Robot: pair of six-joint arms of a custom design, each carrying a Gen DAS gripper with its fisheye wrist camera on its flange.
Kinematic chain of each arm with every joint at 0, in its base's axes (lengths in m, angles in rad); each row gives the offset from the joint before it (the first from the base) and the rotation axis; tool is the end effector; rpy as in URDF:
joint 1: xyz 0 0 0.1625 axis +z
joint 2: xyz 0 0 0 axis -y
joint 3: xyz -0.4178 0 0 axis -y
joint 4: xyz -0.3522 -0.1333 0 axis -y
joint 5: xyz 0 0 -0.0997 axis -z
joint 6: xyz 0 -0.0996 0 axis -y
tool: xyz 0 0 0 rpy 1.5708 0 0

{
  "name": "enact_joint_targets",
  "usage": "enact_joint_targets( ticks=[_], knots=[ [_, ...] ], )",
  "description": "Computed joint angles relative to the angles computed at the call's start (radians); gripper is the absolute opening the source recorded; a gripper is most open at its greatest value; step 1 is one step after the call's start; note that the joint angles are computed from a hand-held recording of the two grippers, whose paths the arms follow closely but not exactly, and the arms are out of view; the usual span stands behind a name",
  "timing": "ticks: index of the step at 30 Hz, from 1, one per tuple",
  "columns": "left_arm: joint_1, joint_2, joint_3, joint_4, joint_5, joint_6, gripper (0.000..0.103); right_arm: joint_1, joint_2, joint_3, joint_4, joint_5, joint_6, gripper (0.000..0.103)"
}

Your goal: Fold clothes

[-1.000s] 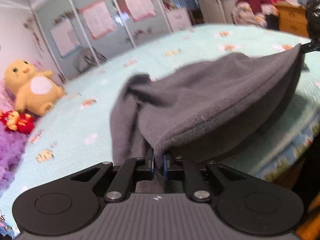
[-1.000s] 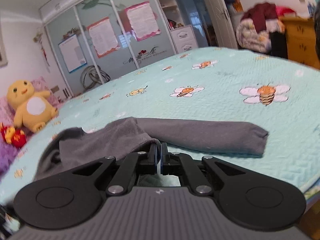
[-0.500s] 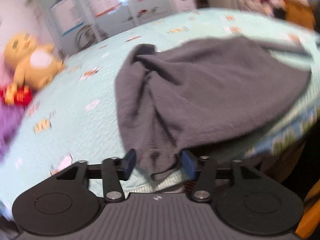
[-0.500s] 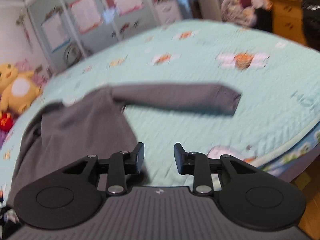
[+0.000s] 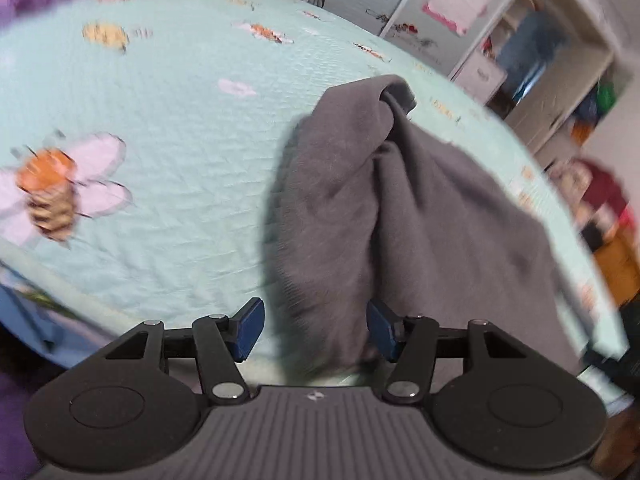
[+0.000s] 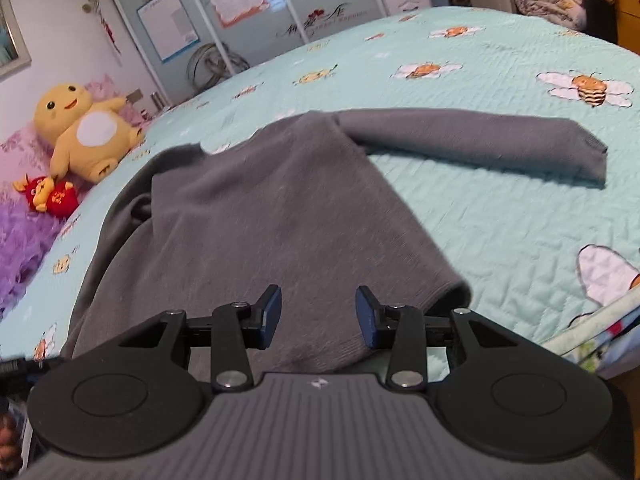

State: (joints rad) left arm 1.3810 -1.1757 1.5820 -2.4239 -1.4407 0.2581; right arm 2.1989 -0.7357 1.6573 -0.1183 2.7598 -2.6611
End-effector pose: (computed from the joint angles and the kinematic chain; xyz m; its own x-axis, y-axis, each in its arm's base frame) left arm 0.0272 -0.6334 0.3629 -0.9083 0.3537 -0.2234 0.4157 0.8226 -0.3879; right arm 0.3132 -0.3617 0.0664 -0.7985 0.5373 0.2713 -0.0606 0.3766 -0.9244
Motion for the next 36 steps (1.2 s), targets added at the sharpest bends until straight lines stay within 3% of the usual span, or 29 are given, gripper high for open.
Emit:
enact_joint_targets(
  ticks=[2,4,5,7,10,15,17,19,20,22,24,28,30,32,36],
  knots=[
    [0.001,0.028,-0.01,-0.007,-0.013,-0.042,0.056,0.007,0.011,-0.013,0.026,0.014,0.013,0.042],
    [-0.006,0.044,-0.01,-0.028,0.018,-0.067,0.028,0.011,0.022,-0.028,0.062,0.031,0.04,0.043],
    [-0.009,0.052,-0.018,-0.027,0.036,-0.076,0.007,0.011,0.028,-0.037,0.089,0.038,0.066,0.044],
    [-0.012,0.048,-0.016,-0.089,0.062,-0.061,0.007,0.01,0.041,-0.052,0.134,0.048,0.107,0.044],
    [-0.041,0.056,-0.027,-0.308,0.164,0.079,0.006,0.01,0.058,-0.07,0.197,0.059,0.164,0.045],
    [-0.074,0.177,-0.307,-0.514,0.25,0.322,0.008,0.0,0.078,-0.102,0.256,0.057,0.189,0.045],
    [-0.078,0.258,-0.478,-0.479,0.272,0.385,0.012,-0.006,0.089,-0.124,0.267,0.047,0.176,0.045],
    [-0.083,0.343,-0.644,-0.429,0.308,0.443,0.023,-0.011,0.103,-0.151,0.283,0.035,0.16,0.045],
    [-0.084,0.372,-0.686,-0.409,0.348,0.455,0.029,-0.012,0.111,-0.166,0.291,0.03,0.152,0.045],
    [-0.085,0.422,-0.744,-0.398,0.423,0.458,0.03,-0.014,0.129,-0.196,0.309,0.025,0.131,0.045],
    [-0.068,0.385,-0.666,-0.361,0.405,0.38,0.038,-0.015,0.141,-0.219,0.32,0.022,0.114,0.045],
    [-0.027,0.235,-0.357,-0.311,0.319,0.185,0.038,-0.019,0.157,-0.25,0.352,0.017,0.109,0.045],
    [-0.02,0.177,-0.22,-0.34,0.277,0.141,0.038,-0.024,0.161,-0.261,0.37,0.011,0.112,0.045],
    [-0.021,0.144,-0.131,-0.355,0.251,0.125,0.038,-0.025,0.147,-0.25,0.335,0.007,0.073,0.045],
    [-0.042,0.153,-0.118,-0.309,0.232,0.219,0.038,-0.027,0.096,-0.209,0.191,-0.009,-0.073,0.045]
  ],
)
